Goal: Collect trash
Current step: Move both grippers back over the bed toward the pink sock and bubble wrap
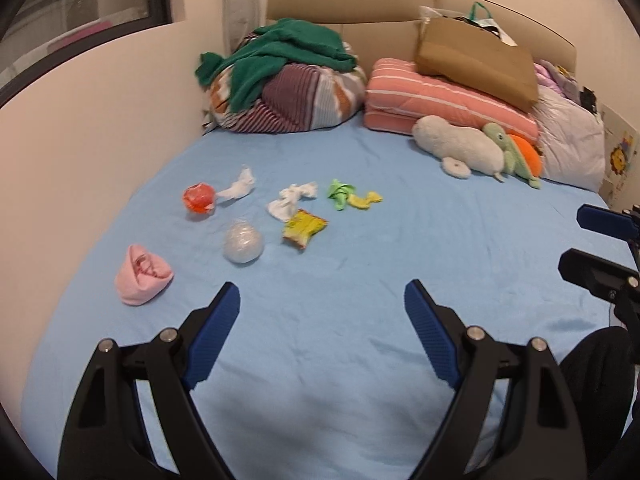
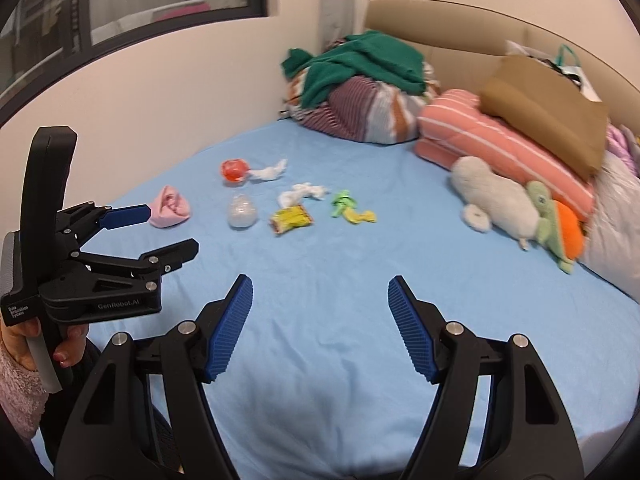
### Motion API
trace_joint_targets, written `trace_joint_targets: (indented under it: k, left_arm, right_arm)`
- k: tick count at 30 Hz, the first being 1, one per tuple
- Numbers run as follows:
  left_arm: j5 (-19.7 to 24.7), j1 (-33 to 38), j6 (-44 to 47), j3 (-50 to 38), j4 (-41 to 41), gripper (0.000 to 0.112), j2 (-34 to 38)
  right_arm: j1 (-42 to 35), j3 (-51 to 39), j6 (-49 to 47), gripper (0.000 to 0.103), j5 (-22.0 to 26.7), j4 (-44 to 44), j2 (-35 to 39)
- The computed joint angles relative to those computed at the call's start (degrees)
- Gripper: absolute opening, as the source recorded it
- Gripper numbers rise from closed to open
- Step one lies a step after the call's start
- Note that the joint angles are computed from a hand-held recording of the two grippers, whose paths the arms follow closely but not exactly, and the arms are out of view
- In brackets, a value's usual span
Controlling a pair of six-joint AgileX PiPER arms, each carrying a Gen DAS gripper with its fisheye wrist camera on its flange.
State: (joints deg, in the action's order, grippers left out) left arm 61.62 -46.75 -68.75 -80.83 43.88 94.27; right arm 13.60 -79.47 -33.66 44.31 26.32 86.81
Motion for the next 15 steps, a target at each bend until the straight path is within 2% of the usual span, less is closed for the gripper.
trace_joint_targets:
  k: [7, 15]
  left_arm:
    - [-3.34, 10.65, -2.08, 12.91, 0.26, 0.084, -8.86]
    - [-9.47, 23.71, -1.47, 19.28, 0.43, 0.084, -8.58]
  right_arm:
    - [12.56, -10.29, 6.24, 0.068, -4.1, -2.17, 12.98]
    - [21.53, -30.64, 15.29, 0.068, -3.42, -9.88, 31.28]
